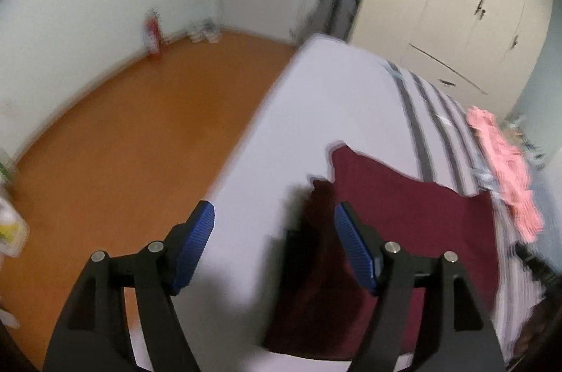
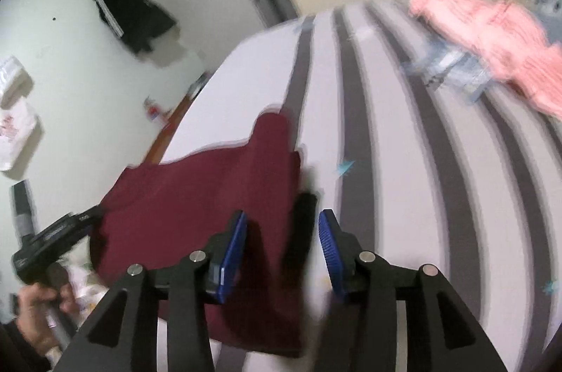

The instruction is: Fold clothes

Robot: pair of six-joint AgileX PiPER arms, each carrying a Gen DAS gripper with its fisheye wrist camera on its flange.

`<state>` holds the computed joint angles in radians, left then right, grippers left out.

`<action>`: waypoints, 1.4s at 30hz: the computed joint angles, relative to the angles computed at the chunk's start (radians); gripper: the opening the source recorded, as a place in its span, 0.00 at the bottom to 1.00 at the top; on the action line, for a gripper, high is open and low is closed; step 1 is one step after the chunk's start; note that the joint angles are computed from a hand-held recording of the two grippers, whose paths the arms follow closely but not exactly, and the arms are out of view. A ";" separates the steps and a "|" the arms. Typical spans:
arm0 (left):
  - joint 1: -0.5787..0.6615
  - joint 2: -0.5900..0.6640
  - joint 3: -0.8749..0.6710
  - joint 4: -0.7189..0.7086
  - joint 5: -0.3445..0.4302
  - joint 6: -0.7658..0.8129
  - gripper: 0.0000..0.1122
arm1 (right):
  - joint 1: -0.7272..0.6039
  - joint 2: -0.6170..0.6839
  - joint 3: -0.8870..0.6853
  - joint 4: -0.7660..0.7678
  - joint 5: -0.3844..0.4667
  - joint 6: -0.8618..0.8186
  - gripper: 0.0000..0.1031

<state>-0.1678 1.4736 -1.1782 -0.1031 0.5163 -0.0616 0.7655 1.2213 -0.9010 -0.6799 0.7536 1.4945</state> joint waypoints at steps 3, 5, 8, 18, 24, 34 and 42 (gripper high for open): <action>-0.041 -0.005 -0.010 -0.135 -0.036 0.181 0.31 | 0.005 0.042 -0.054 -0.051 0.023 -0.036 0.40; -0.102 0.059 -0.068 -0.140 -0.009 0.196 0.13 | -0.013 0.121 -0.119 -0.045 -0.025 -0.108 0.40; -0.174 0.167 -0.152 -0.070 0.021 0.130 0.05 | -0.012 0.249 -0.217 -0.079 -0.061 -0.169 0.36; -0.121 0.272 -0.082 -0.146 -0.060 0.234 0.01 | -0.111 0.384 -0.147 -0.124 -0.156 -0.112 0.14; -0.062 0.217 -0.046 -0.077 -0.088 0.123 0.01 | -0.133 0.321 -0.070 -0.160 -0.179 -0.062 0.14; -0.040 -0.026 0.112 -0.379 -0.031 0.438 0.01 | 0.028 0.123 -0.022 -0.200 -0.032 0.001 0.19; -0.086 -0.058 0.212 -0.270 -0.076 0.358 0.01 | 0.220 0.227 -0.023 -0.269 -0.004 0.167 0.14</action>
